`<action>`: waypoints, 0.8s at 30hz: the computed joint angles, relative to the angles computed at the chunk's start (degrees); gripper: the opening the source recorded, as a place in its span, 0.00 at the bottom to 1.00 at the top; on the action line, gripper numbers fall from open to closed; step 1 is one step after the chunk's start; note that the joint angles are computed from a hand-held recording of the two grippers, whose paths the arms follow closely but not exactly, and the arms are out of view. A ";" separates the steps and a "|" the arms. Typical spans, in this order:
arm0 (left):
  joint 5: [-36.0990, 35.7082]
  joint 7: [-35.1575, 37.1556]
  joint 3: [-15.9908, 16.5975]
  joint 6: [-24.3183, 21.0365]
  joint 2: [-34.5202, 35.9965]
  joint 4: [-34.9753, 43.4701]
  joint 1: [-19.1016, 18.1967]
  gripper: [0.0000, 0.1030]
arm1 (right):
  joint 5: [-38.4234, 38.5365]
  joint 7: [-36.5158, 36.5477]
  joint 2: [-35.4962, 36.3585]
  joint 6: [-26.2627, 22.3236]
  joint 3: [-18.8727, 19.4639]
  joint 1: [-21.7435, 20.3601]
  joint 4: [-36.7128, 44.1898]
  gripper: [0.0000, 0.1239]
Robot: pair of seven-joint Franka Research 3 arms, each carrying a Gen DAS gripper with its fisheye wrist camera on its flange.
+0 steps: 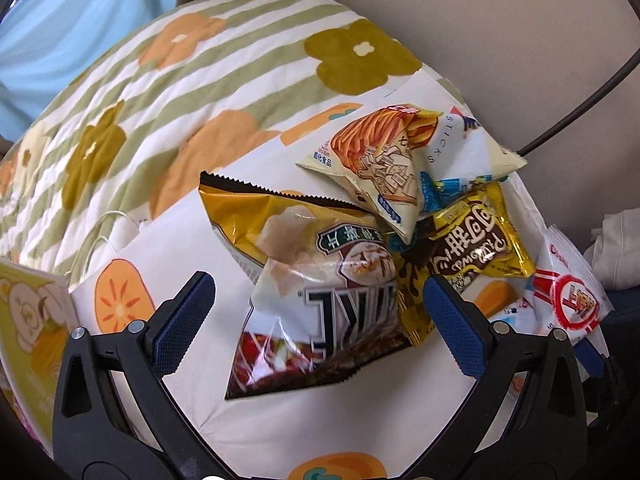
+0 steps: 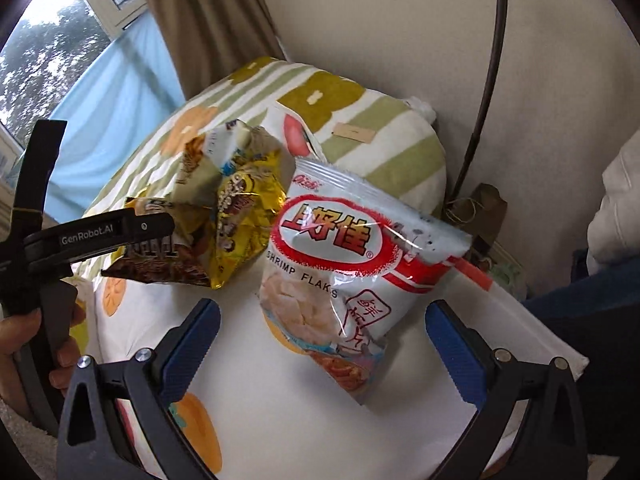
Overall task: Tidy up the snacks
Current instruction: 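Grasp gold chip bag with left tool while right tool grasps red-white shrimp flakes bag, then carry both held bags over the box and release them inside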
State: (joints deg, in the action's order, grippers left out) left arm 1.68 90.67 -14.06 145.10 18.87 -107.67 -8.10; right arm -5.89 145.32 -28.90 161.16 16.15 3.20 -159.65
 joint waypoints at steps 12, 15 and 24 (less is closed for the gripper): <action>-2.04 3.71 -0.65 -1.30 2.95 2.42 1.54 0.58 | -5.44 9.06 3.81 2.05 3.37 -4.60 1.51 0.83; -3.67 4.42 -0.93 -1.37 2.72 2.07 2.34 0.57 | -6.92 11.14 3.76 2.37 3.90 -5.29 1.52 0.83; -4.89 4.28 -0.51 -0.80 0.16 -0.90 2.56 0.51 | -8.48 13.61 5.30 2.74 2.51 -4.33 1.96 0.59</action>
State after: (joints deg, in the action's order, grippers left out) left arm -3.21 94.95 -14.57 144.31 19.03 -108.57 -5.55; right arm -14.37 158.93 -23.60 163.90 18.66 -1.14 -157.68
